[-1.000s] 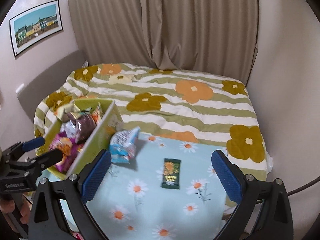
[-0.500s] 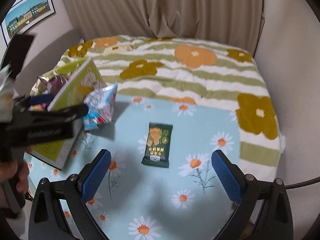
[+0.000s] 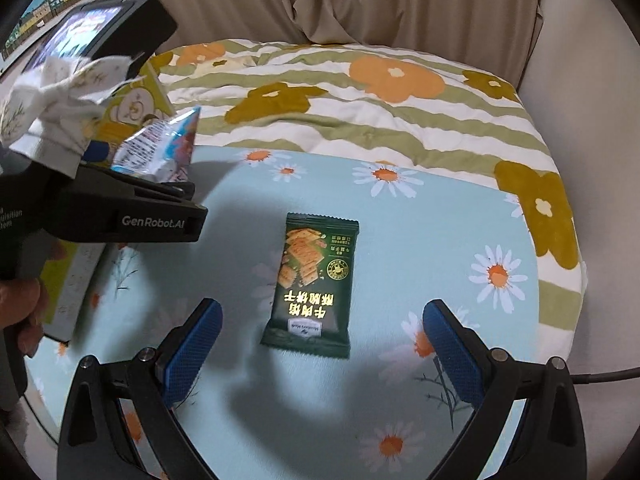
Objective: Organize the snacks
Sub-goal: 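Grasp the blue-white bag with left gripper while right grasps the green cracker packet, then carry both packets over the box and lower them inside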
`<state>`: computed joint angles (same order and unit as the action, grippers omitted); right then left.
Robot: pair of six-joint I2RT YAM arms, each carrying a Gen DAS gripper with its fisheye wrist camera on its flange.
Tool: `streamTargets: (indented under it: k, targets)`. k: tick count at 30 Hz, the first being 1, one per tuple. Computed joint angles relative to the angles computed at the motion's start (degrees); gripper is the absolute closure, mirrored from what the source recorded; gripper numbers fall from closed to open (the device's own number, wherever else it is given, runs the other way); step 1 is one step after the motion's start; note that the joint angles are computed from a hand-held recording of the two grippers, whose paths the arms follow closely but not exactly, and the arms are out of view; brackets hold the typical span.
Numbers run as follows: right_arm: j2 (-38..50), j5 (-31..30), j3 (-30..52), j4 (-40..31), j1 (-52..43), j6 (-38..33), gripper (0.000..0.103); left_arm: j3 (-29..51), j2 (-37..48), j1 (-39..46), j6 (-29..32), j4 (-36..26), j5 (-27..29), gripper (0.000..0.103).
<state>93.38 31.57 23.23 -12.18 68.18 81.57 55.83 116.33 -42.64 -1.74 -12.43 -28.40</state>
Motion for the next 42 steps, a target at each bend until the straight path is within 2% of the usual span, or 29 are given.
streamTargets:
  k: [6, 9, 11, 12, 14, 16, 18, 20, 28, 30, 32, 33, 34, 39, 42]
  targets:
    - [4.0, 0.2, 1.2, 1.6, -1.4, -1.7, 0.003, 3.6, 4.5, 0.5, -0.7, -1.1, 0.0, 0.003]
    - [4.7, 0.6, 1.3, 2.2, -1.8, -2.4, 0.004, 5.1, 6.5, 1.0, -0.8, -2.1, 0.6, 0.006]
    - [5.4, 0.9, 1.6, 2.6, -2.2, -3.0, 0.007, 4.9, 6.7, 1.7, -0.7, -1.6, 2.3, 0.012]
    - [5.6, 0.9, 1.6, 3.0, -2.4, -3.3, 0.008, 4.7, 6.4, 2.1, -0.7, -1.4, 3.3, 0.023]
    - [6.6, 1.0, 1.9, 3.7, -3.1, -3.9, 0.012, 4.7, 6.2, 2.7, -0.4, -1.4, 4.8, 0.025]
    - [7.7, 0.9, 2.1, 4.6, -3.6, -4.3, 0.017, 3.9, 5.6, 3.2, 0.7, -0.5, 6.1, 0.034]
    - [8.8, 0.5, 2.3, 5.5, -3.9, -4.4, 0.021, 2.7, 4.9, 3.5, 1.6, 0.6, 6.8, 0.036]
    - [9.7, -0.1, 2.4, 6.5, -4.3, -4.6, 0.03, 1.6, 4.2, 3.6, 2.3, 1.6, 7.3, 0.037]
    - [12.6, -0.2, 3.7, 7.6, -5.8, -6.4, 0.035, -4.0, 0.4, 3.9, 3.4, 4.5, 11.9, 0.038]
    - [12.8, 0.2, 3.9, 8.2, -6.4, -7.6, 0.04, -5.5, -0.8, 3.9, 3.2, 4.8, 12.6, 0.04]
    - [13.0, 0.5, 4.0, 8.9, -6.4, -8.6, 0.05, -7.1, -2.2, 3.9, 3.0, 5.1, 13.5, 0.042]
    - [13.0, 0.7, 4.1, 9.0, -6.4, -9.2, 0.059, -7.7, -2.7, 3.9, 2.9, 5.3, 13.8, 0.043]
    - [12.9, 0.9, 4.2, 9.1, -6.2, -9.4, 0.062, -8.6, -3.3, 3.8, 2.9, 5.6, 14.1, 0.044]
    - [11.6, 0.6, 3.1, 9.5, -5.6, -7.7, 0.063, -11.7, -6.3, 3.6, 2.7, 6.4, 15.6, 0.047]
    - [9.2, 1.3, 2.6, 6.7, -4.0, -4.8, 0.063, -14.0, -9.5, 3.1, 2.2, 6.6, 16.7, 0.048]
